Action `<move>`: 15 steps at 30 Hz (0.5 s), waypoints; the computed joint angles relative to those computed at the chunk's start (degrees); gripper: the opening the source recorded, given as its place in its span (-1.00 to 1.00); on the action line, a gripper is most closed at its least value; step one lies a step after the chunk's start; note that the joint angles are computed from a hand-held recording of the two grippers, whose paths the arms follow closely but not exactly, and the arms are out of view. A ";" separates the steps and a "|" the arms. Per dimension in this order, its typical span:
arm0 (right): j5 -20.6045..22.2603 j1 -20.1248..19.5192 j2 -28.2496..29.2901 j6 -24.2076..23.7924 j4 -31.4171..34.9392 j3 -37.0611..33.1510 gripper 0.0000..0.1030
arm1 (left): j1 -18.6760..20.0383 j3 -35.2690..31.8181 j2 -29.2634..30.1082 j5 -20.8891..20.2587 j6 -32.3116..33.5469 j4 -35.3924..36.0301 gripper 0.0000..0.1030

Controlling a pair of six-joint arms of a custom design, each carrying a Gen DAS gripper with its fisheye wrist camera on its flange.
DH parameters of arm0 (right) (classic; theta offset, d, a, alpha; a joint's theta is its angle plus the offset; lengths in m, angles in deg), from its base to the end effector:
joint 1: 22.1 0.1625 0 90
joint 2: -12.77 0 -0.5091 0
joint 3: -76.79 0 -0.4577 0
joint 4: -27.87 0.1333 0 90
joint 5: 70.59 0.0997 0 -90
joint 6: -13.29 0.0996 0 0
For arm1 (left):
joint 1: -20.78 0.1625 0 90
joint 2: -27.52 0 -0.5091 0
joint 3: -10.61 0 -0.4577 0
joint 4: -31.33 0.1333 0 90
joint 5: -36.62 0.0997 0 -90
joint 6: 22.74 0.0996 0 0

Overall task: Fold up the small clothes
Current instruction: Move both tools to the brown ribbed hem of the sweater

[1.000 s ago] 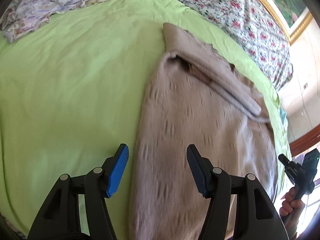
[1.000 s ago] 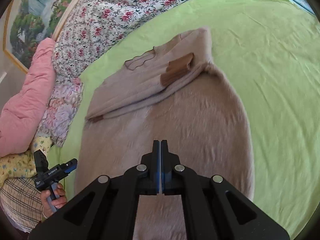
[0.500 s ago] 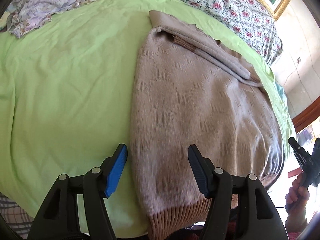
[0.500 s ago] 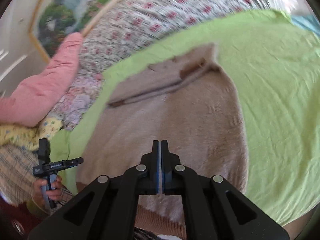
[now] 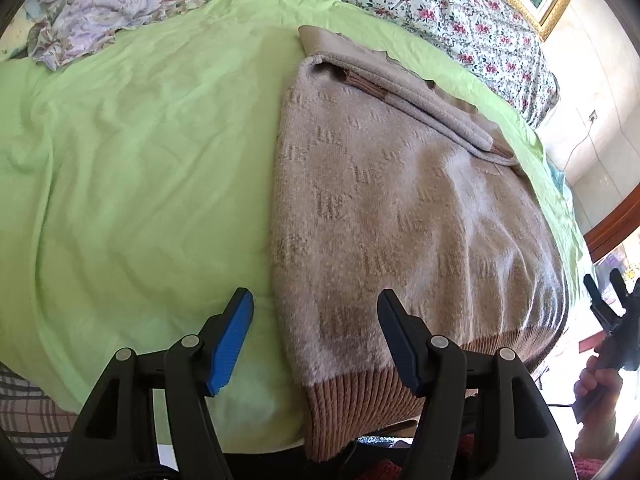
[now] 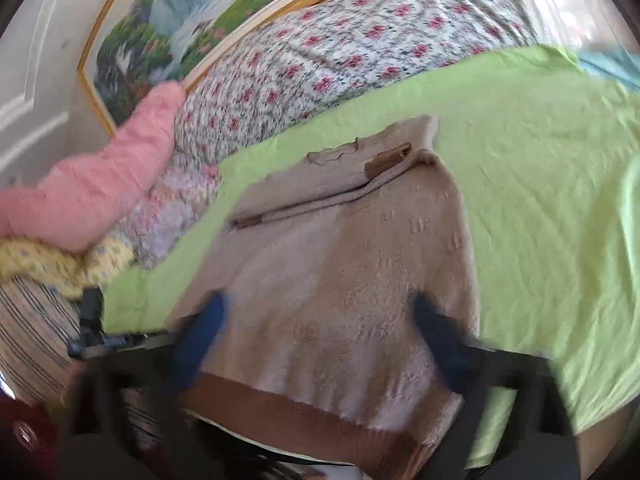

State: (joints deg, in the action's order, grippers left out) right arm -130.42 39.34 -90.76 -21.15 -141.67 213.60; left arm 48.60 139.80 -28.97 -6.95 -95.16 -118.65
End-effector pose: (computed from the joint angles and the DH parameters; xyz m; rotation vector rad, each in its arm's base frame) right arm -0.0276 -0.4343 0.4188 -0.4621 2.7590 -1.4036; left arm -0.3457 -0.4147 0.0611 -0.1038 2.4938 -0.8793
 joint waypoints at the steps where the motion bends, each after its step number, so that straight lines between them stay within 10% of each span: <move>1: -0.15 0.02 -0.25 -0.03 -0.12 0.13 0.92 | -0.25 0.31 -0.23 0.08 -0.47 0.02 0.26; 15: -5.68 -2.63 -4.31 -4.83 7.44 1.52 0.90 | -2.92 3.46 -0.05 -2.70 -0.84 -3.14 0.28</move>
State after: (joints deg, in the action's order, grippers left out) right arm -136.10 36.71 -95.07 -25.98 -134.23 215.12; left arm 45.69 143.27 -29.01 -9.65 -96.01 -121.79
